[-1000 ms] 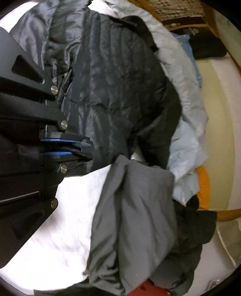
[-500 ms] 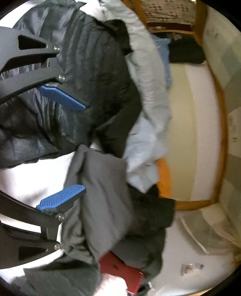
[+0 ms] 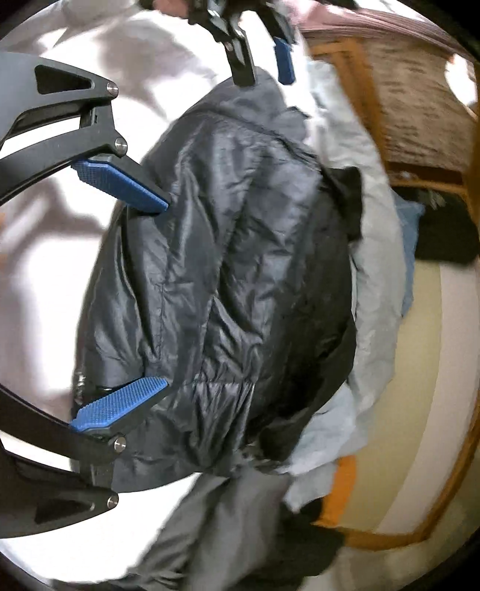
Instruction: Fold large clothes
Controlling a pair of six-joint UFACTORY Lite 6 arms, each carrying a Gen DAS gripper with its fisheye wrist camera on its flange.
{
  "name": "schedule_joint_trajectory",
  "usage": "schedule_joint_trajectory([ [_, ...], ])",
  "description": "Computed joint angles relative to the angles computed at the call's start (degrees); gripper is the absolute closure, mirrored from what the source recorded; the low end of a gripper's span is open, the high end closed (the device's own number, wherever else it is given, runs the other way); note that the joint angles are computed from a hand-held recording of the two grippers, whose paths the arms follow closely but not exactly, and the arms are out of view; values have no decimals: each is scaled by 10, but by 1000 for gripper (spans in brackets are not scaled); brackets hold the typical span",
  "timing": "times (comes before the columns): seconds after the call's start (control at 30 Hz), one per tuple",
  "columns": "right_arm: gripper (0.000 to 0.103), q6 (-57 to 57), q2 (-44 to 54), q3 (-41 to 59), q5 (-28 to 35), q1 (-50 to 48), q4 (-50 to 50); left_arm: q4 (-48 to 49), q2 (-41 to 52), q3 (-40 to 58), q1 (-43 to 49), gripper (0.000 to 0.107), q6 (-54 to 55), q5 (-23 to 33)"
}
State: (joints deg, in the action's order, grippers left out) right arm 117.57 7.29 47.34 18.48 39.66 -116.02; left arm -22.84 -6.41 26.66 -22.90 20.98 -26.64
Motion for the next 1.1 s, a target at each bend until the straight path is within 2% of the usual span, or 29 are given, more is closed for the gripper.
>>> schedule_joint_trajectory([
  [0.1, 11, -42, 59, 36, 54, 3, 43, -89, 107, 71, 11, 25, 53, -11],
  [0.2, 11, -17, 108, 75, 51, -16, 43, -144, 201, 157, 47, 25, 105, -5],
  [0.27, 11, 2, 122, 89, 35, -40, 40, -170, 245, 210, 75, 28, 114, 38],
  [0.4, 11, 97, 128, 98, -26, -107, 1, -184, 261, 221, 112, 27, 80, 59],
  [0.5, 11, 178, 113, 71, -14, -121, -38, -154, 264, 216, 130, 26, 32, 66],
  [0.53, 11, 175, 108, 63, 1, -120, -22, -141, 261, 211, 132, 25, 16, 64],
  [0.63, 11, 196, 94, 37, 36, -114, -11, -145, 252, 187, 121, 24, 7, 29],
  [0.77, 11, 225, 85, 25, 38, -115, -36, -145, 244, 172, 111, 24, 8, -2],
  [0.87, 11, 272, 56, -14, 70, -99, -64, -106, 190, 99, 81, 24, -31, -92],
  [0.97, 10, 311, 1, -77, 150, -60, -71, -42, 138, 22, 45, 8, -63, -191],
  [1.1, 10, 231, -44, -98, 213, 5, 45, -97, 119, -1, 0, 8, -22, -245],
])
